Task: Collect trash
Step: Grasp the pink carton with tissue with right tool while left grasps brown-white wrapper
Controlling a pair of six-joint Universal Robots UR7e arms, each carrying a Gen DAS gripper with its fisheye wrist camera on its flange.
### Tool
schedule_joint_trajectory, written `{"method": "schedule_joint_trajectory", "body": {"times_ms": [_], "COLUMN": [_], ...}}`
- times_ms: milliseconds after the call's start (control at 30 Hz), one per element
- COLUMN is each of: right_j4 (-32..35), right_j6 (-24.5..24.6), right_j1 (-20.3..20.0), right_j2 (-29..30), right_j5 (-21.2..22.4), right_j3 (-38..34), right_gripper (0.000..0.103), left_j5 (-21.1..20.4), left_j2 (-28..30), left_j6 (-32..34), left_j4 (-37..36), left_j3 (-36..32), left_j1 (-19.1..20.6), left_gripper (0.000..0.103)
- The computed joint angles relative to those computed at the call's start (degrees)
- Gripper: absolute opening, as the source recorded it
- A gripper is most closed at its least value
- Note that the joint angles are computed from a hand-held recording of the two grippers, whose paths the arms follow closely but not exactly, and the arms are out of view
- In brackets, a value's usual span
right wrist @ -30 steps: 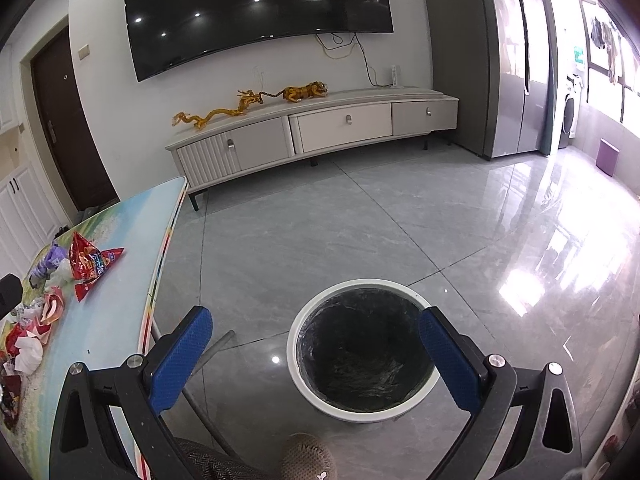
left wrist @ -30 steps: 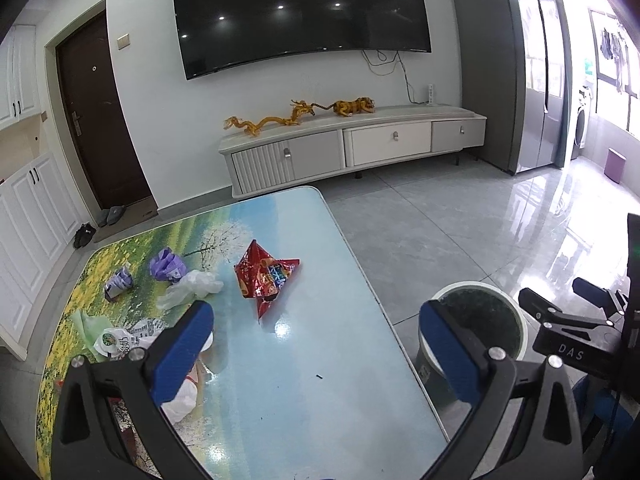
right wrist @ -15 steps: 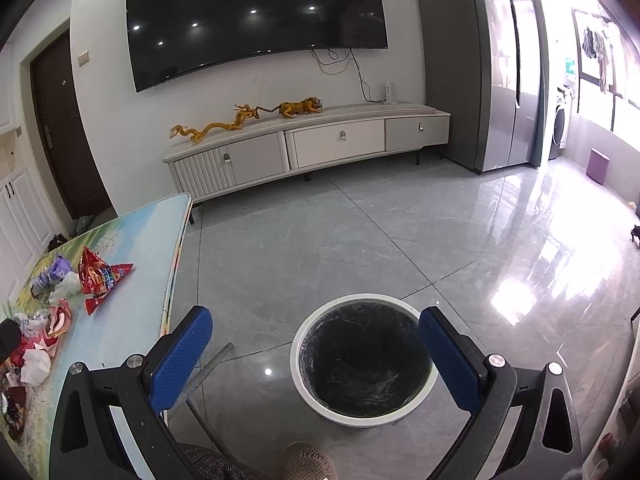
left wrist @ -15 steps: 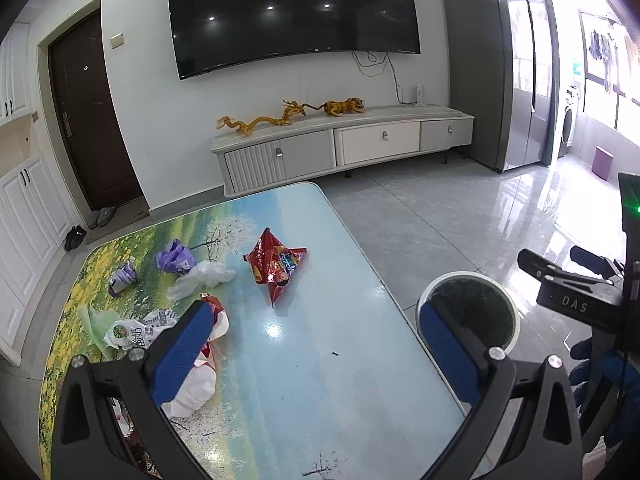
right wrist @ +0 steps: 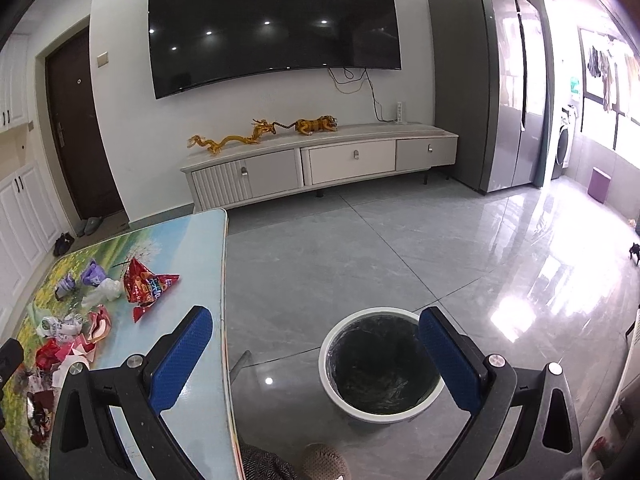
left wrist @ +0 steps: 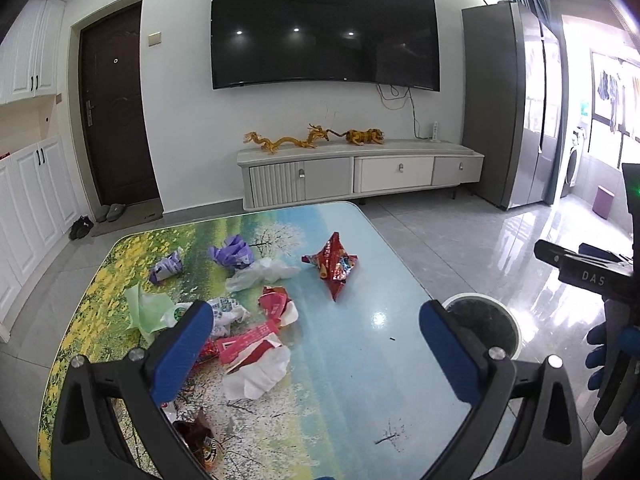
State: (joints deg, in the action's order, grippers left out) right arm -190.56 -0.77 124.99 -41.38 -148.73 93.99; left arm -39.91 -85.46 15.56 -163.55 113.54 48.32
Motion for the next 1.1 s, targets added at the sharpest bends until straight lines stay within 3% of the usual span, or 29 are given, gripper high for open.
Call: {"method": "schedule_joint_trajectory", "body": {"times_ms": [167, 267, 533, 767, 933, 1100], "right_j4": [4.63, 8.91, 20.49, 31.05, 37.75, 42.00], "right_j6": [-1.03, -0.72, 2.23, 3.81, 3.55, 3.18], "right_j1": [2.56, 3.58, 4.13, 3.16, 2.24, 1.63], "right_j2": [2.69, 4.40, 8.94, 13.72, 17.72, 21.47], "right_j5": [-2.28, -0.86, 6.73, 16.31, 23.56, 26.84], "right_j3": [-4.38, -7.00, -13.00, -19.43, -25.10, -30.70], "right_gripper": [0.103, 0.103, 0.103, 0.103, 0.103, 0.101], "left_j5": [-2.10, -2.80, -5.72, -13.06, -14.83, -14.96], "left_j2": [-3.87, -6.18, -13.79, -16.48, -14.77, -12.91], "left_j6": [-0.34, -1.02, -2.21, -5.47, -5.98, -5.57], "left_j4": [-0.31, 0.88, 8.26, 18.39, 21.19, 23.50], "left_j3": [1.19, 1.75, 3.84, 3.09, 1.93, 0.54], "left_j1": [2.11, 3.76, 10.22, 14.97, 16.04, 16.83], "left_gripper": [0.103, 0.103, 0.103, 0.103, 0.093, 0.080]}}
